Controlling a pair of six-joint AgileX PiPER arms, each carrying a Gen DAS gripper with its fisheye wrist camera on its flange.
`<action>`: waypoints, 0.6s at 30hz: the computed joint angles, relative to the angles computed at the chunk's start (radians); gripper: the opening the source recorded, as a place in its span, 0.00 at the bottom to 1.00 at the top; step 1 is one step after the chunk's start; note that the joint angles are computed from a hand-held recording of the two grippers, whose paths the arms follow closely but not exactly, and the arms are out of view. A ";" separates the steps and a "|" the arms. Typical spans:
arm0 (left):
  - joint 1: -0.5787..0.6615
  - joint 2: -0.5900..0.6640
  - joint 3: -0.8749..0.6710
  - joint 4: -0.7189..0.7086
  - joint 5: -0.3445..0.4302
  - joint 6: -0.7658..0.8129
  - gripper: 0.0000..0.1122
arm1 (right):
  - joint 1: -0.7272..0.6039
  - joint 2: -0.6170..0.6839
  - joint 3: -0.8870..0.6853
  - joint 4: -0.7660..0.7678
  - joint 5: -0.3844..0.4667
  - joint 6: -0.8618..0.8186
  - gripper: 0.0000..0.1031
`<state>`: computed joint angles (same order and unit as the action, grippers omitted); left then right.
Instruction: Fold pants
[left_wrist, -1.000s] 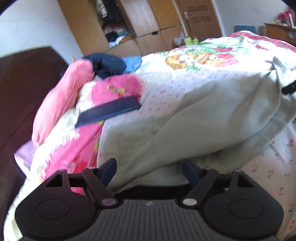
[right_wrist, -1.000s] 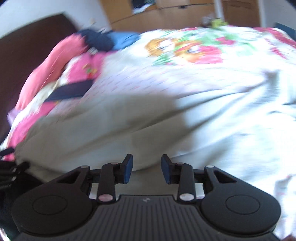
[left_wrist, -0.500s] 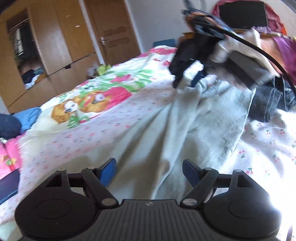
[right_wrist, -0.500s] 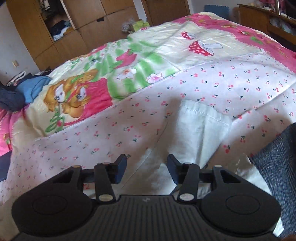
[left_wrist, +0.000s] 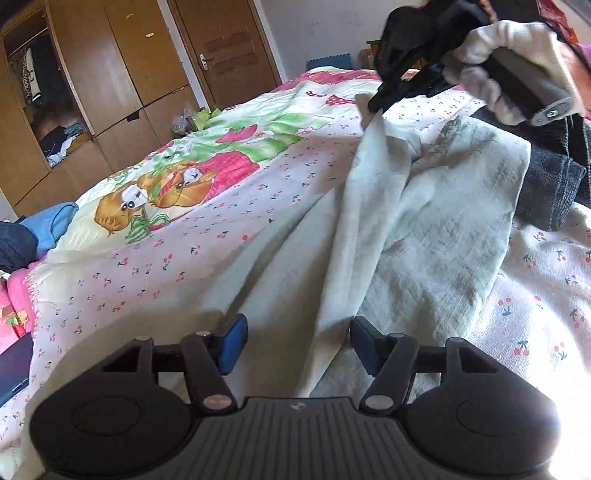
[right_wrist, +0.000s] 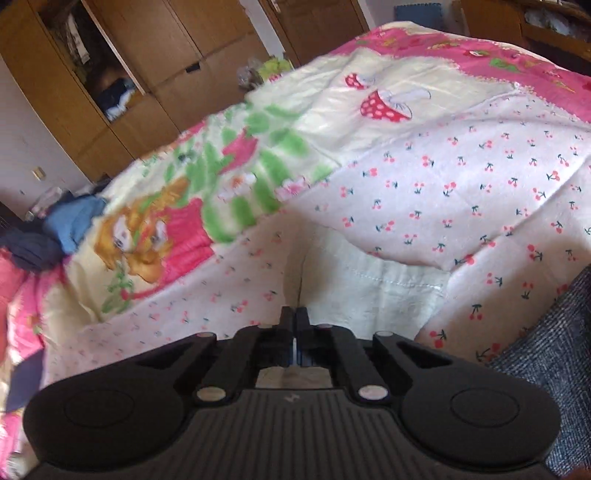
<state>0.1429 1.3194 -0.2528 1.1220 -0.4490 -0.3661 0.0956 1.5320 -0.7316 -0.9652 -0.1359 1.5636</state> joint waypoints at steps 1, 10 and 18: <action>0.021 -0.024 0.001 0.046 -0.007 -0.049 0.66 | -0.028 -0.071 0.066 0.093 -0.065 -0.085 0.02; 0.005 -0.135 0.078 0.155 0.029 -0.094 0.67 | -0.315 -0.458 0.526 -0.094 -0.230 0.007 0.08; -0.192 -0.132 0.109 -0.242 0.129 0.235 0.67 | -0.620 -0.168 0.567 -0.066 -0.658 -0.092 0.37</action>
